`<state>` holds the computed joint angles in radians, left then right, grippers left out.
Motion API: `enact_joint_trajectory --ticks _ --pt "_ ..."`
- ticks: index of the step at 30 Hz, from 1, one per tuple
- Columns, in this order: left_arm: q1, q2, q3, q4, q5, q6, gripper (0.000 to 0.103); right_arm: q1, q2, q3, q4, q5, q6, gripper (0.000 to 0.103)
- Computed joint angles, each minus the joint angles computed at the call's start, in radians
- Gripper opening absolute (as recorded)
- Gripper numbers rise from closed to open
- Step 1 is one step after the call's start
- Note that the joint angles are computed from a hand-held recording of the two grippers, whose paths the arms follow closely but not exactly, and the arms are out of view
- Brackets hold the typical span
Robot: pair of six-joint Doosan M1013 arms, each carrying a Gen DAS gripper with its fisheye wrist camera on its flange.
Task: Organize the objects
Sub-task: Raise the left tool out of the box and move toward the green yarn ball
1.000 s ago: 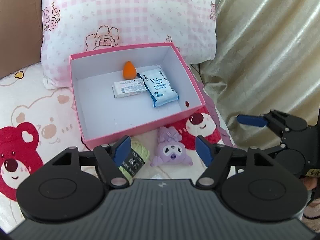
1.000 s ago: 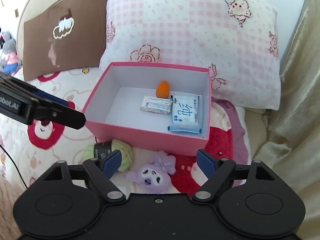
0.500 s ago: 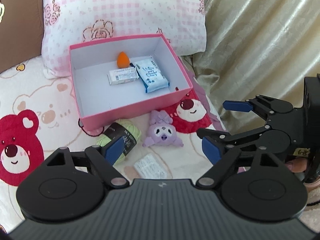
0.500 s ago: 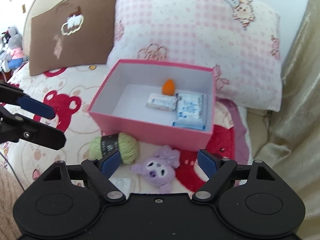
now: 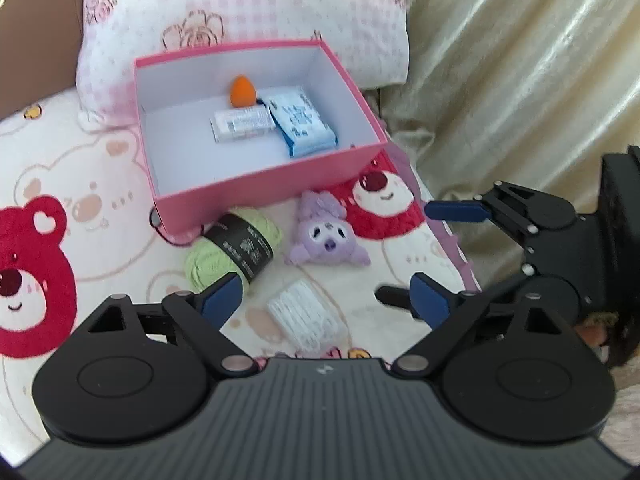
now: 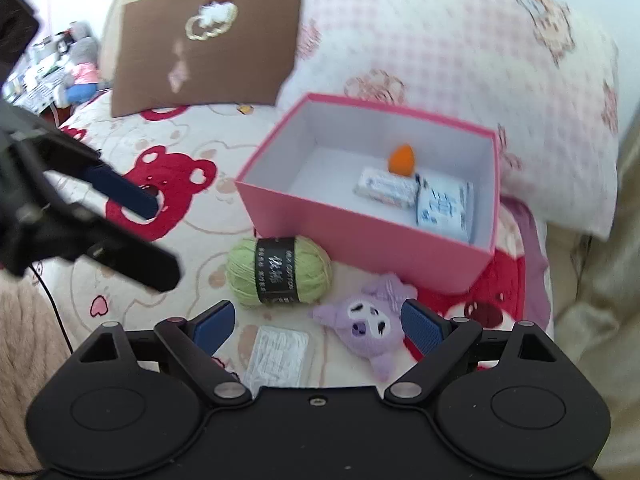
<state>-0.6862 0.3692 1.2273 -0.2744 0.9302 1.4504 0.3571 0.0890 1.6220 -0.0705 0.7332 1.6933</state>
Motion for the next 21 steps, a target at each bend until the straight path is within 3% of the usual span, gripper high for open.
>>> enact_joint_trajectory --ticks 3,9,11,16,19,21 --pt "-0.011 -0.009 0.030 0.034 -0.052 0.007 0.098 0.019 -0.005 0.012 -0.045 -0.022 -0.013 0.093" --pt "0.002 -0.002 0.050 -0.026 -0.049 -0.012 0.102 0.042 0.008 0.007 -0.108 -0.001 -0.010 0.093" --pt "0.005 -0.005 0.061 -0.019 -0.066 -0.018 0.103 0.051 0.022 -0.008 -0.151 0.041 0.023 0.093" --pt "0.040 0.006 0.090 -0.169 -0.070 0.014 0.103 0.046 0.063 -0.052 -0.135 0.155 0.070 0.093" --pt "0.032 0.006 0.113 -0.128 -0.103 0.004 0.103 0.061 0.095 -0.079 -0.193 0.242 0.113 0.093" --pt "0.025 0.009 0.117 -0.070 -0.111 -0.013 0.103 0.082 0.106 -0.076 -0.273 0.251 0.128 0.093"
